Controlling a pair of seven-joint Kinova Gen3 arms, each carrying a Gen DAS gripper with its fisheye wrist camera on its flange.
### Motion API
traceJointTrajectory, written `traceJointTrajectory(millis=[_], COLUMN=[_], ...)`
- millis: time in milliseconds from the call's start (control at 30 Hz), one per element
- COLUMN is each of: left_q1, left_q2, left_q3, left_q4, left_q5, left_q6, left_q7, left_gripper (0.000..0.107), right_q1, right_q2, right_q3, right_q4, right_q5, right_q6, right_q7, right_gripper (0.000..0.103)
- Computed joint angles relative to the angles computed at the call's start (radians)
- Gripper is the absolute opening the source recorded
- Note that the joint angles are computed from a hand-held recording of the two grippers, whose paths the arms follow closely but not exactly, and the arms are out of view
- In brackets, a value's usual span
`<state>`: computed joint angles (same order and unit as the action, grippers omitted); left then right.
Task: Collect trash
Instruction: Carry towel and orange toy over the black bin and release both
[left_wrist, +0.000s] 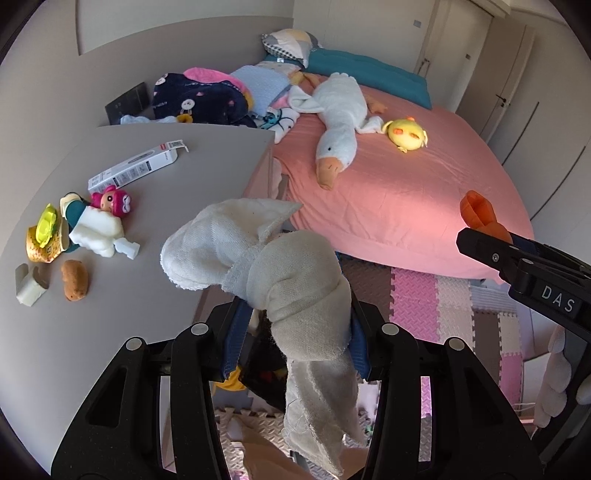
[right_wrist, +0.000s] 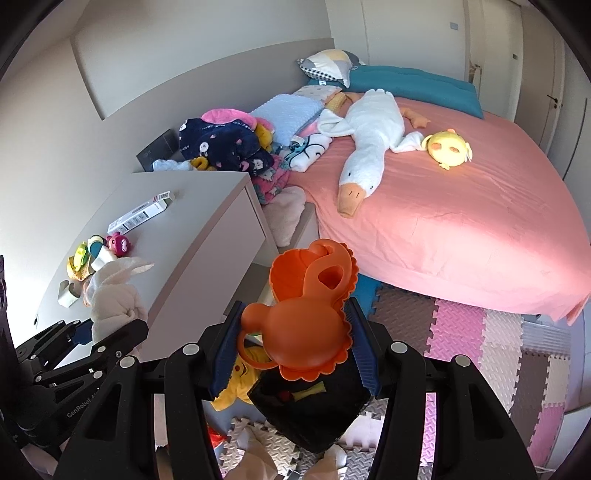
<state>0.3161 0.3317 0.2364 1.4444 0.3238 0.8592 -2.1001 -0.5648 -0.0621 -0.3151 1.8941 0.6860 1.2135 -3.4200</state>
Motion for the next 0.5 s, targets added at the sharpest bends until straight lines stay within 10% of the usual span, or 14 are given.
traceJointTrajectory(millis=[200, 333, 500], left_q1=[0.005, 0.012, 0.015], left_q2=[0.033, 0.032, 0.021], left_q3=[0.012, 0.003, -0.006], left_q4=[-0.032, -0.025, -0.010], left_q5=[0.000, 0.001, -0.016], left_q6=[0.049, 0.036, -0.007], left_q7=[-0.025, -0.019, 0.003], left_gripper=[0.050, 0.083, 0.086], right_q1=[0.008, -0.002, -0.036], right_q2=[-0.010, 0.010, 0.018], right_q3=[0.007, -0.019, -0.017], right_q4=[0.015, 0.000, -0.009], right_q5=[-0.025, 0.007, 0.050], right_q6=[-0.025, 0.035, 0.092], right_q7=[0.014, -0.042, -0.079], right_gripper=[0.056, 0.072, 0.073])
